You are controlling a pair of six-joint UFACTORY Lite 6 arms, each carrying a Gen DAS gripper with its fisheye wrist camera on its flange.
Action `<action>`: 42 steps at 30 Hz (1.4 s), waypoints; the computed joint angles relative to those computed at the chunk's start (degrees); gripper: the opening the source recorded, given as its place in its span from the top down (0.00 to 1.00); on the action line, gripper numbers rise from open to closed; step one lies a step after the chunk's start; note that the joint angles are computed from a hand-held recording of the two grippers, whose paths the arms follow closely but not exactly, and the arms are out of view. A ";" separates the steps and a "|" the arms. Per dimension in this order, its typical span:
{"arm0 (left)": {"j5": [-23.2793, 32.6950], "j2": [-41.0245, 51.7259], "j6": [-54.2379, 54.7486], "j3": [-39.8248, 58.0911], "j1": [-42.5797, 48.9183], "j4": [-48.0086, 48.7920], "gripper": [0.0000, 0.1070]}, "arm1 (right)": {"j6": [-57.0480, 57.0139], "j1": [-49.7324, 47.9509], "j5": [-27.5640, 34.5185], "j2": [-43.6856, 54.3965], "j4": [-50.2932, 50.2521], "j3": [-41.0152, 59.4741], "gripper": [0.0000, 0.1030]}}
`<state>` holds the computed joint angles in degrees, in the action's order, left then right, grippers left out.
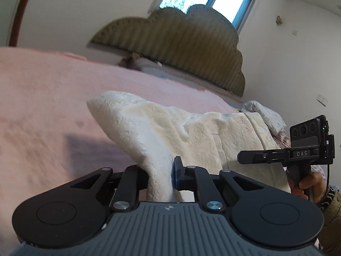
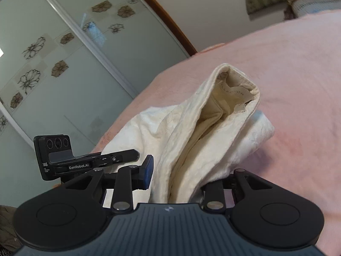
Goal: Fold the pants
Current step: 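Close the left tool on the trouser end while the right tool grips beside it, then fold the trouser end over onto the stack and open both tools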
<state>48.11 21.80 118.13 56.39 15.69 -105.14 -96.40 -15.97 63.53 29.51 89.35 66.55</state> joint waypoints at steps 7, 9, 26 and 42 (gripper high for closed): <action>-8.91 10.14 -8.92 19.62 -0.35 5.94 0.87 | 10.90 8.09 -5.42 19.65 4.67 29.47 0.69; -12.87 16.05 -15.03 26.72 -1.44 10.64 0.84 | 18.21 10.37 -10.71 27.29 1.31 40.24 0.68; -9.21 3.55 -21.12 7.80 7.85 16.32 0.34 | -24.81 15.66 -23.92 -6.95 37.81 -9.68 0.37; -21.51 -31.12 16.52 -28.63 -2.19 -21.03 0.13 | -58.92 39.22 -33.22 -22.48 84.45 -30.00 0.06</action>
<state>26.60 -9.31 134.65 27.76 13.50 -126.17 -155.32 23.26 30.31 7.02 173.80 36.55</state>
